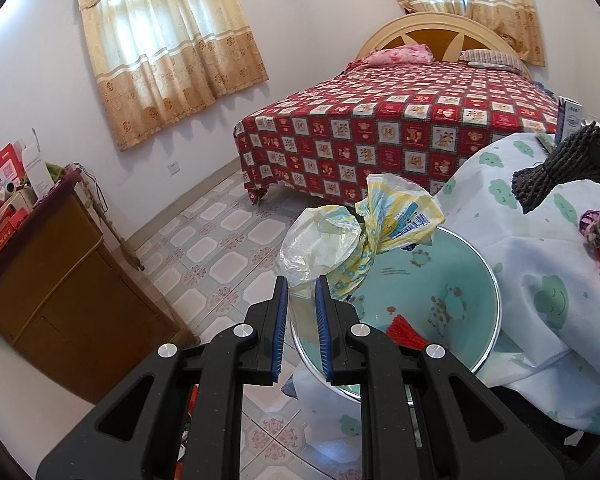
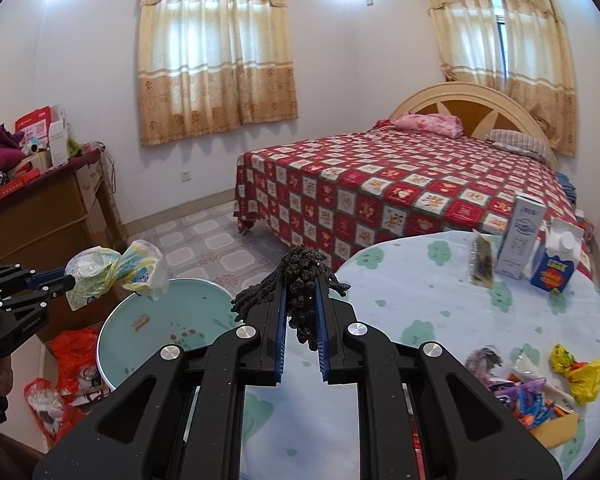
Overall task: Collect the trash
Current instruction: 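Carry the clear bag with the left gripper over the bucket while the right carries the black mesh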
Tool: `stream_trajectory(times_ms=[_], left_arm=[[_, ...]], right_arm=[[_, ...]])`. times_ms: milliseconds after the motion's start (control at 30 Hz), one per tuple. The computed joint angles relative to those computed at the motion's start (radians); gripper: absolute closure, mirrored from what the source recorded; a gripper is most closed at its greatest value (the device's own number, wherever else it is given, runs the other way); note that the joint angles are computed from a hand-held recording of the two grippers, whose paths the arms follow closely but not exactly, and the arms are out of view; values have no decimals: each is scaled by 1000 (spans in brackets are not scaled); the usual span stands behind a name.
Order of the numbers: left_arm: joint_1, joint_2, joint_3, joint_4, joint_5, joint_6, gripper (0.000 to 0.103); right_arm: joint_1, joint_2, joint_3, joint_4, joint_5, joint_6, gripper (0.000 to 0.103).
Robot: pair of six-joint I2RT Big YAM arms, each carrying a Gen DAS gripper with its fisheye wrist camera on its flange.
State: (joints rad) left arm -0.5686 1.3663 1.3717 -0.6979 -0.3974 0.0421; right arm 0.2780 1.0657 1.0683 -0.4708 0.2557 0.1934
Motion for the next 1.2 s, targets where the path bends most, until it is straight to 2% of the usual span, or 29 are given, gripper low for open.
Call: stream_trajectory(times_ms=[1200], left_arm=[[14,6,5,-14,14,-10,88]], right_arm=[[50,76,54,-7,-40,-35,89]])
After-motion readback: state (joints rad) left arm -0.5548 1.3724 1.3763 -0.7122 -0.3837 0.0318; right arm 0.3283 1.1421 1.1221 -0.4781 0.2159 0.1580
